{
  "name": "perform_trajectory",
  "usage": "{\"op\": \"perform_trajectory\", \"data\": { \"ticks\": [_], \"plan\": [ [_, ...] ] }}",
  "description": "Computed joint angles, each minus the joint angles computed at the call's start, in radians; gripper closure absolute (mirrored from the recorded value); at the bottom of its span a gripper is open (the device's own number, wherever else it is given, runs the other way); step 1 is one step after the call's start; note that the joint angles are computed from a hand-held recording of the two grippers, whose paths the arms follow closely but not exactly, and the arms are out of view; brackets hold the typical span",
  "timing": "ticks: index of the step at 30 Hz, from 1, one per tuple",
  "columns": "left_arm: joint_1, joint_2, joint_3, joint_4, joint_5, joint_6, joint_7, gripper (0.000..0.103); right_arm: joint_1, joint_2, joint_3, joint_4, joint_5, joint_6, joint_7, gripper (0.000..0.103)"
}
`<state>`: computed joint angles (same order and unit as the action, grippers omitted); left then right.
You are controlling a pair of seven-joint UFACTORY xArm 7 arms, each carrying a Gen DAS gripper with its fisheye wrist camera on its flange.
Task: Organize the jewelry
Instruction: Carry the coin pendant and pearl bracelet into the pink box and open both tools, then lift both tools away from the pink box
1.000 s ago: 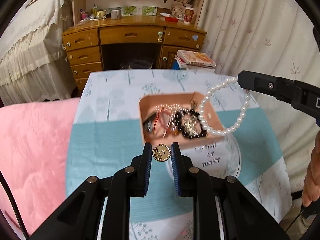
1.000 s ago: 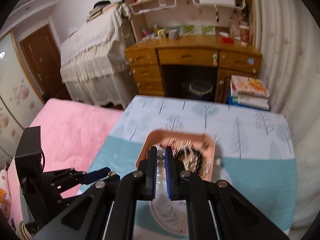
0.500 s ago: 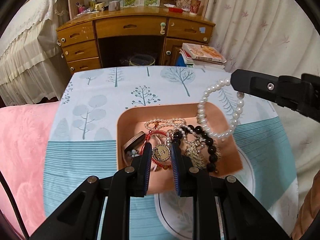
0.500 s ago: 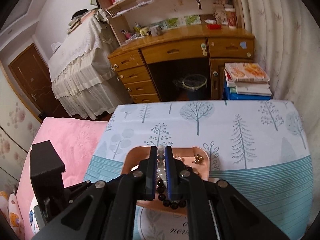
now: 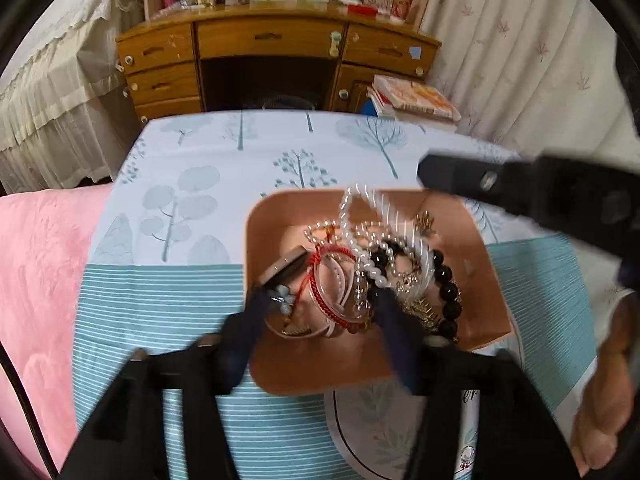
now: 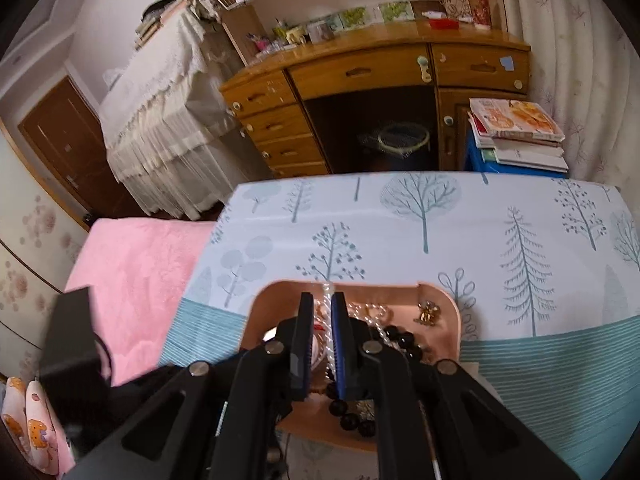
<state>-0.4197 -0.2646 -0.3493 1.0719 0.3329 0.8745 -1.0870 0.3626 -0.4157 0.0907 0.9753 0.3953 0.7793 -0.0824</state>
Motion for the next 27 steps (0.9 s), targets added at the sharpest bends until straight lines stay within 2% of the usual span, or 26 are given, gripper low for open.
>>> {"op": "perform_trajectory", "data": {
  "ticks": [4, 12, 18, 22, 25, 27],
  "plan": [
    [0.000, -0.043, -0.011, -0.007, 0.014, 0.031, -0.011, 0.038, -0.009, -0.041, 0.000, -0.030, -0.022, -0.003, 0.000, 0.080],
    [0.004, -0.182, -0.055, -0.057, 0.002, 0.118, -0.012, 0.035, 0.009, -0.218, -0.038, -0.128, -0.023, 0.048, -0.066, 0.080],
    [0.000, -0.303, -0.130, -0.101, 0.001, 0.199, -0.018, 0.032, 0.021, -0.418, -0.058, -0.246, -0.038, 0.125, -0.128, 0.080],
    [-0.018, -0.346, -0.173, -0.098, -0.056, 0.276, -0.025, 0.032, 0.015, -0.537, -0.077, -0.314, -0.039, 0.181, -0.135, 0.080],
    [-0.018, -0.355, -0.233, -0.083, -0.080, 0.354, -0.076, 0.032, -0.003, -0.629, -0.077, -0.371, -0.050, 0.205, -0.135, 0.080],
    [-0.020, -0.355, -0.268, -0.082, -0.087, 0.371, -0.121, 0.032, -0.011, -0.678, -0.072, -0.403, -0.057, 0.208, -0.131, 0.080]
  ]
}}
